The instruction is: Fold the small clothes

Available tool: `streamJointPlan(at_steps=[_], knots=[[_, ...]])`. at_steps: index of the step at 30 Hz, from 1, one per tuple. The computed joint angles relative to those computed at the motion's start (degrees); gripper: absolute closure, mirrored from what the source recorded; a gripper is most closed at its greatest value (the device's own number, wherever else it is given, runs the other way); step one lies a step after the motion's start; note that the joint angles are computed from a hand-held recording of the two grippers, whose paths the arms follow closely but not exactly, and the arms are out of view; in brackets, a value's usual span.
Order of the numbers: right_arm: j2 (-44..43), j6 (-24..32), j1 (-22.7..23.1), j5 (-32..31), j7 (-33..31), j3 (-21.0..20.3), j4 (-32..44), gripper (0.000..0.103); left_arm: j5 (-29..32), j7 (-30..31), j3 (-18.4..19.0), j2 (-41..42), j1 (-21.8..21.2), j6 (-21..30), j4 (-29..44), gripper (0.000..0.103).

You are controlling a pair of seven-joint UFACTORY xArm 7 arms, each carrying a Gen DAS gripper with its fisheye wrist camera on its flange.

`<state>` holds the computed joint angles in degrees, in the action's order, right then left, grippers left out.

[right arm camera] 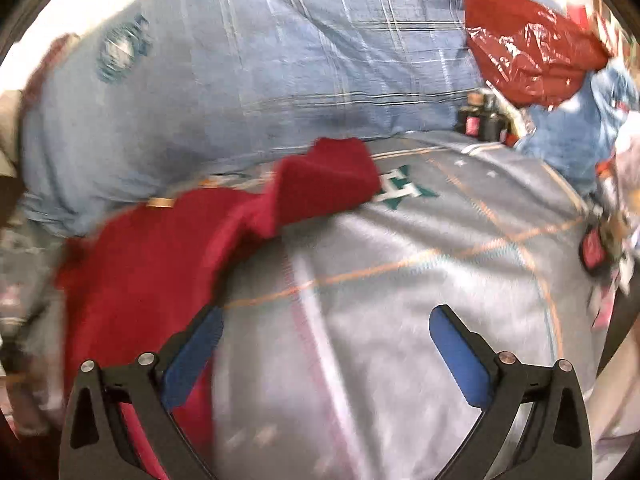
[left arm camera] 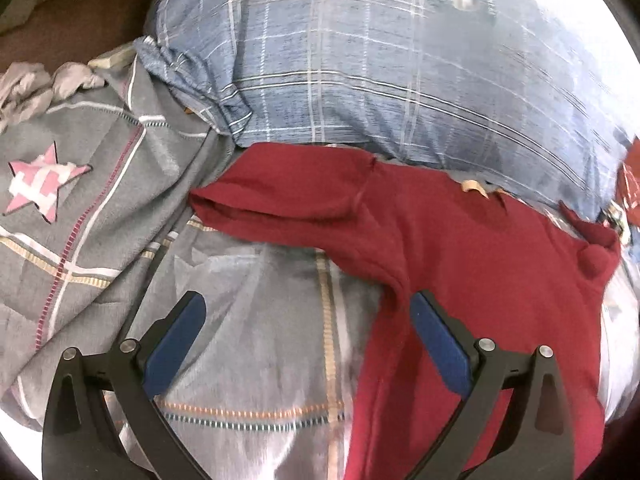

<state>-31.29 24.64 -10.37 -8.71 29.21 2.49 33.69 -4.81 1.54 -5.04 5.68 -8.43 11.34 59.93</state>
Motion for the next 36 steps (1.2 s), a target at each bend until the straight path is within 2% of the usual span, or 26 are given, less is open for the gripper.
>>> streamJointPlan(at_steps=[1, 4, 7, 10, 13, 17, 21, 25, 28, 29, 36], knots=[[-3.29, 2.04, 2.61, 2.34, -1.94, -1.8, -0.45, 0.0, -0.95, 1.7, -0.48, -0.9, 0.22, -0.21, -0.78, 0.001], [-9.75, 6.0, 6.1, 5.57, -4.53, -2.58, -1.01, 0.0, -4.56, 6.21, -1.24, -3.71, 0.08, -1.2, -3.39, 0.001], [-13.28, 7.71, 10.37, 10.07, -5.98, -3.24, -0.92, 0.0, -8.08, 8.38, -1.18, -5.42, -0.86, -1.96, -5.32, 0.001], [-12.07, 7.3, 13.97, 14.16, -6.77, -3.49, 0.69, 0.0, -12.49, 12.24, -1.05, -6.24, -1.97, -1.51, -5.8, 0.001], [-6.89, 3.89, 16.45, 15.35, -8.64, -1.94, 3.18, 0.0, -10.51, 10.68, -0.93, -6.64, -2.68, -2.75, -6.58, 0.001], [1.33, -0.51, 14.13, 11.02, -5.21, 4.21, 6.38, 0.0, -12.05, 12.12, -0.68, -6.45, -3.42, -3.38, -6.92, 0.001], [10.26, -4.47, 10.53, 2.93, 1.77, 9.69, 10.14, 0.0, -4.43, 6.33, -0.51, -5.46, -3.03, -4.76, -7.18, 0.001], [17.84, -5.67, 6.45, -9.91, 12.4, 14.63, 14.53, 0.0, 2.41, 0.02, -0.11, -3.88, -2.9, -4.59, -6.05, 0.001], [21.23, -6.77, 5.63, -17.15, 18.67, 15.42, 16.65, 0.0, 8.28, -5.66, 0.58, -2.62, -3.23, -4.7, -4.87, 0.001], [22.25, -6.86, 5.7, -19.0, 20.34, 15.35, 17.34, 0.0, 8.55, -6.16, 0.49, -2.21, -3.19, -4.41, -4.37, 0.001], [28.48, -6.08, 9.19, -24.79, 24.85, 11.66, 22.1, 0.0, 13.22, -10.98, 1.29, 0.34, -4.34, -4.0, -1.79, 0.001]])
